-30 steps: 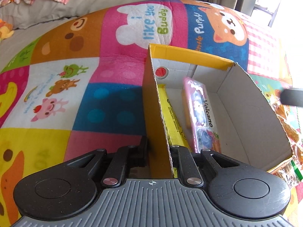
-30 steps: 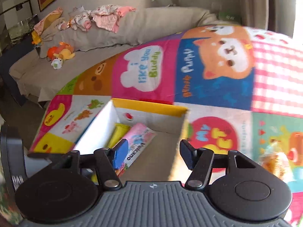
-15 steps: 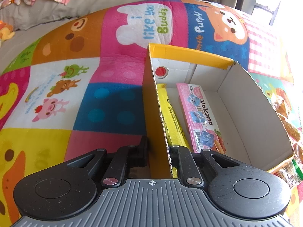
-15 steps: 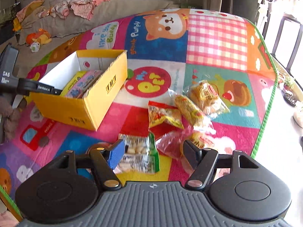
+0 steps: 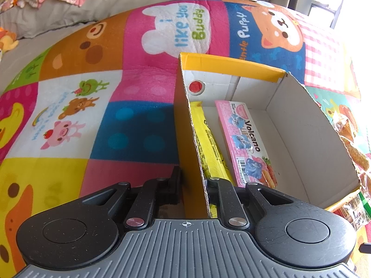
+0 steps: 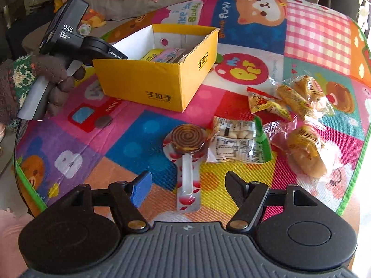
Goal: Organize objects
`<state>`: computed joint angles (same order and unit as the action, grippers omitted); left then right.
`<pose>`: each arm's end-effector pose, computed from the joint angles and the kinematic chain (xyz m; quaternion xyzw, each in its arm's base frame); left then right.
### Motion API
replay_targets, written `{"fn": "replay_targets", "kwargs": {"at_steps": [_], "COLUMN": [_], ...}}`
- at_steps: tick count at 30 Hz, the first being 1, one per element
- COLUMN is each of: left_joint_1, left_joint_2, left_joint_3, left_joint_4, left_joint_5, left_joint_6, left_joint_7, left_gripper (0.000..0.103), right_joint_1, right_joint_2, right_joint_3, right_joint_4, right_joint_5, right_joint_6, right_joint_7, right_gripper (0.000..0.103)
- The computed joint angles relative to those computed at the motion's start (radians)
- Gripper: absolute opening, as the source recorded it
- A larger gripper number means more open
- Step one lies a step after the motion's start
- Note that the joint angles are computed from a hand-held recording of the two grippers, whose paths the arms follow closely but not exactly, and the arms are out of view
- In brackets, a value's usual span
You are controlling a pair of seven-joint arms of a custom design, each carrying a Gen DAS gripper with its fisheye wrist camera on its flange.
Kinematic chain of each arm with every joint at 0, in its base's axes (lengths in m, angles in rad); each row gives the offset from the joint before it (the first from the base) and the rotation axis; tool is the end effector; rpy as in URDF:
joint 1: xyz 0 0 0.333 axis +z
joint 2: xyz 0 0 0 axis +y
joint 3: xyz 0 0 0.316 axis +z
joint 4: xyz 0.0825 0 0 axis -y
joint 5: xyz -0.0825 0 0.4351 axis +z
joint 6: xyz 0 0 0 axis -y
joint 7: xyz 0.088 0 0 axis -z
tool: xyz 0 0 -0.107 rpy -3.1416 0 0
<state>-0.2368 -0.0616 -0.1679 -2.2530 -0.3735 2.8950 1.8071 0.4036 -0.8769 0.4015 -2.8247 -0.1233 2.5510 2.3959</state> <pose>0.5586 -0.2168 0.4393 -0.5496 0.7570 -0.3233 0.1425 0.2760 0.2692 0.4547 -0.6729 0.6622 -0.2025 0.2600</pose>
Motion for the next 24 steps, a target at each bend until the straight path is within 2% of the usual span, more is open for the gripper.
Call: {"fn": "replay_targets", "kwargs": {"at_steps": [8,12,17,24], "left_joint_1": [0.000,-0.001,0.000,0.000], "left_joint_2": [0.000,-0.001,0.000,0.002], "left_joint_3": [0.000,0.000,0.000,0.000], "left_joint_4": [0.000,0.000,0.002,0.002], "left_joint_5": [-0.001,-0.005,-0.008,-0.014], "left_joint_6": [0.000,-0.001,-0.004,-0.001], "left_joint_7": [0.000,0.003,0.002,0.006], "left_gripper": [0.014,0.014,0.014,0.014], "right_joint_1": [-0.024,-0.085,-0.165,-0.150], "right_joint_2": [0.050,0.111,0.190,0.196], "right_joint_3": [0.003,0.023,0.061,0.057], "right_joint_4": [0.000,0.021,0.070,0.069], "right_joint_5": [0.002,-0.030,-0.109,-0.145], "right_joint_6": [0.074,0.150,0.187,0.193], "right_joint_7": [0.030,0.044,0.045,0.021], "right_gripper": [0.071,0.074,0.075,0.075]}}
